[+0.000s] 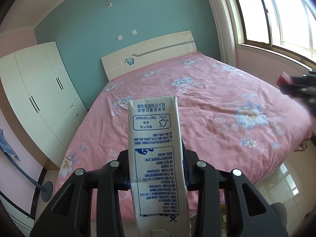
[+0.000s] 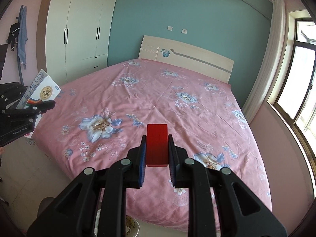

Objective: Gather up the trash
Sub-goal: 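Carry the milk carton in left tool while right tool carries red block to bin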

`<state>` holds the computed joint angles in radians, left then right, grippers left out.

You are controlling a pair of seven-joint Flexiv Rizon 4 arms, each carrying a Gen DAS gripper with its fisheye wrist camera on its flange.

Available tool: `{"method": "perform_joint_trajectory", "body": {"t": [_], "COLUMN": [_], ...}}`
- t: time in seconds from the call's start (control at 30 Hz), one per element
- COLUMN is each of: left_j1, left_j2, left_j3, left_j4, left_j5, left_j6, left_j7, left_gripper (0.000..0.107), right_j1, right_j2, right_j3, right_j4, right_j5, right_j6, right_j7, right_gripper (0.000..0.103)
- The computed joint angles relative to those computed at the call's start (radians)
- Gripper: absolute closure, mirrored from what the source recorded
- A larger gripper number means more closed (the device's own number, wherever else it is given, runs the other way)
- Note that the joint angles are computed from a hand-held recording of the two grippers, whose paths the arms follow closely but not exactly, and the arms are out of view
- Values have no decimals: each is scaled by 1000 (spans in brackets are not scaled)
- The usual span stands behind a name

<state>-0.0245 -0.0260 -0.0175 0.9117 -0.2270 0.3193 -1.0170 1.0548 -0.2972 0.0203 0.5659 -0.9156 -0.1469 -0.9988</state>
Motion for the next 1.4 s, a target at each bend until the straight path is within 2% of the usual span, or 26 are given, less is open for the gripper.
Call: {"method": "perform_joint_trajectory", "body": {"t": [0.13,0.27,0.5,0.9,1.4], "left_j1": [0,-4,-15,-55,-87], "left_j2": [48,87,144,216,252], "left_j3": [16,22,36,24,0], "left_j4": [59,107,194,381,564], "left_j5": [-34,-20,-32,4,83], "left_j6": [6,20,13,-75,-132], "left_j7": [41,70,127,196,216], "left_gripper": [68,68,68,68,68], "right_j1": [29,25,-29,-201,-335], "right_j2": [46,82,153,258,337], "right_j3": [30,81,169,297,350], "right_j4": [69,129,256,486,712], "right_j5": [-31,-42,-4,184,431], "right_j6": [-11,-33,-61,-9,102], "right_j7": [20,43,103,201,276], "right_gripper": [82,82,82,82,82]}}
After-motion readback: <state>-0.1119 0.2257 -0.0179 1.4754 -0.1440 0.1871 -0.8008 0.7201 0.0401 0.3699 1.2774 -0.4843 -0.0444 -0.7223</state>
